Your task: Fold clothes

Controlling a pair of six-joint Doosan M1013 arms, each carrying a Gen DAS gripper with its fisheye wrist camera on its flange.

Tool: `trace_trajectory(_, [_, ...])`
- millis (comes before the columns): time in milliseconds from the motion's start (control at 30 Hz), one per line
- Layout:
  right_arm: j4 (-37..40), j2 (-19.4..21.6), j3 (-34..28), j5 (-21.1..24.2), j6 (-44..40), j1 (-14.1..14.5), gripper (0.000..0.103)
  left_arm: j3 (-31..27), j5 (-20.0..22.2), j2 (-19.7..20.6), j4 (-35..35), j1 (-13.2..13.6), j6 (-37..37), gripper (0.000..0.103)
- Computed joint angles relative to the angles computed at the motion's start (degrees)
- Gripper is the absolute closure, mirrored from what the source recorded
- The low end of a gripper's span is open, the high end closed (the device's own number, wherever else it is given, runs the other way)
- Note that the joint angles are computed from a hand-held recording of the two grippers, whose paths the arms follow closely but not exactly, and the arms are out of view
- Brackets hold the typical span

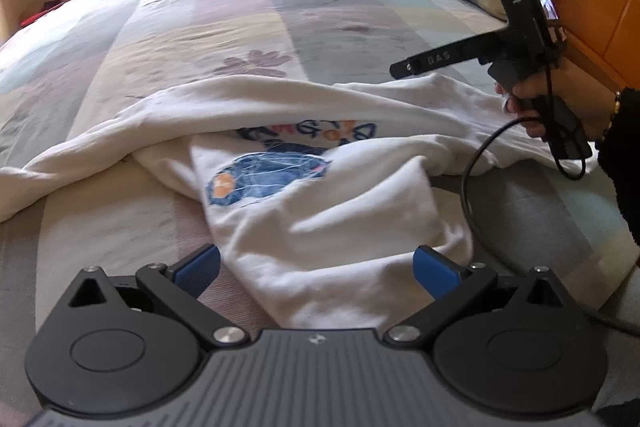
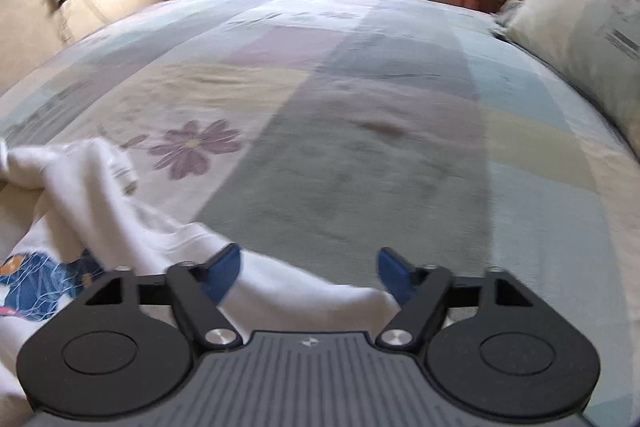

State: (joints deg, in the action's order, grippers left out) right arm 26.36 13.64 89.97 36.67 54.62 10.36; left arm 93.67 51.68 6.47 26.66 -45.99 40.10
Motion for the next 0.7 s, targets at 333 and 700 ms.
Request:
trace_trajectory(333, [4.2, -0.9, 3.6, 2.6, -8.4, 1.6, 0.045, 1.2, 0.2, -0.6, 0.5, 0.7, -2.6, 0.001])
trace_trajectory(700, [2.3, -2.6, 6.7, 3.0, -5.2, 1.3, 0.000, 1.9, -0.8, -1.0, 0.0, 0.6, -2.8, 0.001])
